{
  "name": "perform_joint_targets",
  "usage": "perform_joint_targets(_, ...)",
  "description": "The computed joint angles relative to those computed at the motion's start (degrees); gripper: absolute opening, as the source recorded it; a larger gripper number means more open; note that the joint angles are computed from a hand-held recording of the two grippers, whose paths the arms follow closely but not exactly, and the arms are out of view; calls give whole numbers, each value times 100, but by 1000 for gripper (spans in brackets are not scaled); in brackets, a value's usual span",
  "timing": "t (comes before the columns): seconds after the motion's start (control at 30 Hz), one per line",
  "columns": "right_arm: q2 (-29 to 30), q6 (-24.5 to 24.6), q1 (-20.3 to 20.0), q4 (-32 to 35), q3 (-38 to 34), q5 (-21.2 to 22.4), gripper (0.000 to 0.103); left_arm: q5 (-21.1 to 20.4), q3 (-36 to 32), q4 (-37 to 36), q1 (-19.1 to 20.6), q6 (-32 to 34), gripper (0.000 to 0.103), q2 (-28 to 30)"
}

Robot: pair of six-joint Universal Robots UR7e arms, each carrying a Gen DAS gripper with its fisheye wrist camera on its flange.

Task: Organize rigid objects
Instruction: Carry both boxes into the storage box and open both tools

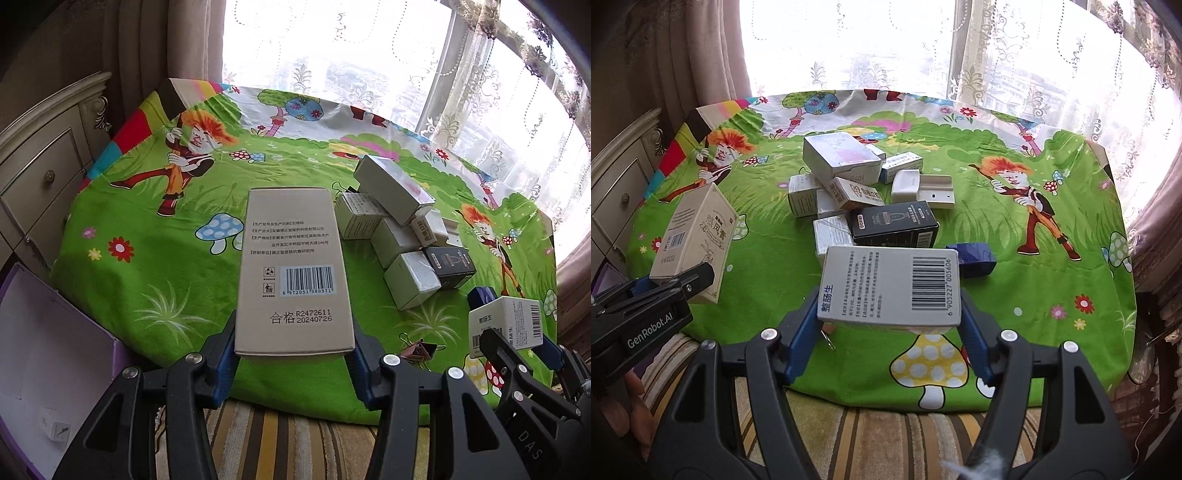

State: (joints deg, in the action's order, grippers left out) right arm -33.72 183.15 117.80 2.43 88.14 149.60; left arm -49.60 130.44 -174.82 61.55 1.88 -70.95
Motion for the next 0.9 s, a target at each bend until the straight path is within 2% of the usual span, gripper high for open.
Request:
perform_joint_targets(0.27,256,56,319,349,-339,-151,72,33,177,61,156,-88,52,-537)
perform_joint_targets(0.6,858,-127,712,888,-1172,-250,72,24,262,174,609,-130,52,-1308)
perform_joint_targets(0.9,1643,-210,924,1780,-2351,-918,72,101,278,190,1305,-249,52,-1898)
